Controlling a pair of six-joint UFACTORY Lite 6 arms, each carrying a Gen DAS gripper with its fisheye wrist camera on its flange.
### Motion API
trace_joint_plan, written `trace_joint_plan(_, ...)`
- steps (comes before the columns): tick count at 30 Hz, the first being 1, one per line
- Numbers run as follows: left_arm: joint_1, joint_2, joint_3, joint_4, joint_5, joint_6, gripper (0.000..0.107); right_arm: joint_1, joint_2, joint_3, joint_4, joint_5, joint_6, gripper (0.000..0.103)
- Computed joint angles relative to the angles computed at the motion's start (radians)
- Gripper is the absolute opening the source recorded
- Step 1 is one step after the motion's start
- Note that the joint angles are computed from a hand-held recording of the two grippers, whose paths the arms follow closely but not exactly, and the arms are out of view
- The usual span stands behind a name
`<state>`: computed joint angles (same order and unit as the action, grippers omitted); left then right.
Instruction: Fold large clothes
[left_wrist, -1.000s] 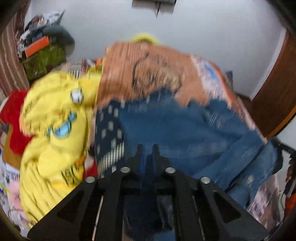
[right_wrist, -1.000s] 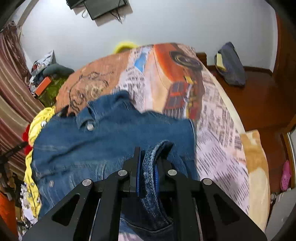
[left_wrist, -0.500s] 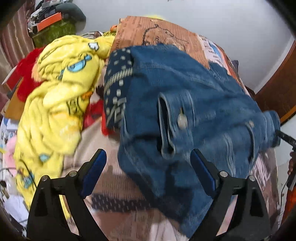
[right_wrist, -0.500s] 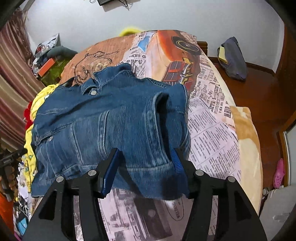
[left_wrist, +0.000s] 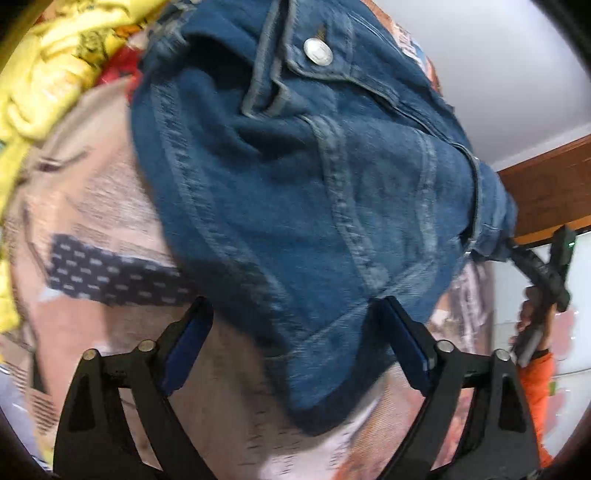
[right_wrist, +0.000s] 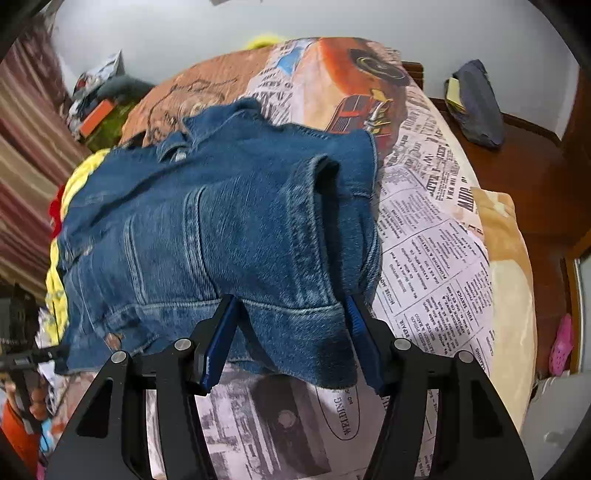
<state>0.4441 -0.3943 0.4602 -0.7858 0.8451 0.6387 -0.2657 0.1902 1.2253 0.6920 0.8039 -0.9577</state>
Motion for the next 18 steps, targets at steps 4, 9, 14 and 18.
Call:
trace_joint_plan(4,-0.096,-0.086,-0.007,0.021,-0.044,-0.048,0.047,0.005,-0.064,-0.062,-0.024,-0.041,-0.006,0.033)
trace_joint_plan(9,-0.207,-0.203,0.068,0.229,-0.097,-0.256,0.015,-0.039,-0.137,-0.096,-0.004,0.062,-0.052,0.014)
trace_joint_plan(14,-0.128,-0.264,0.222,0.224,0.000,-0.225,0.014,-0.105,-0.284,-0.123,0.050,0.221,-0.098,0.013)
trace_joint_plan(18,0.067,-0.188,0.452,0.105,0.125,-0.086,0.013,-0.128,-0.340,-0.076,0.103,0.323,-0.097,0.013)
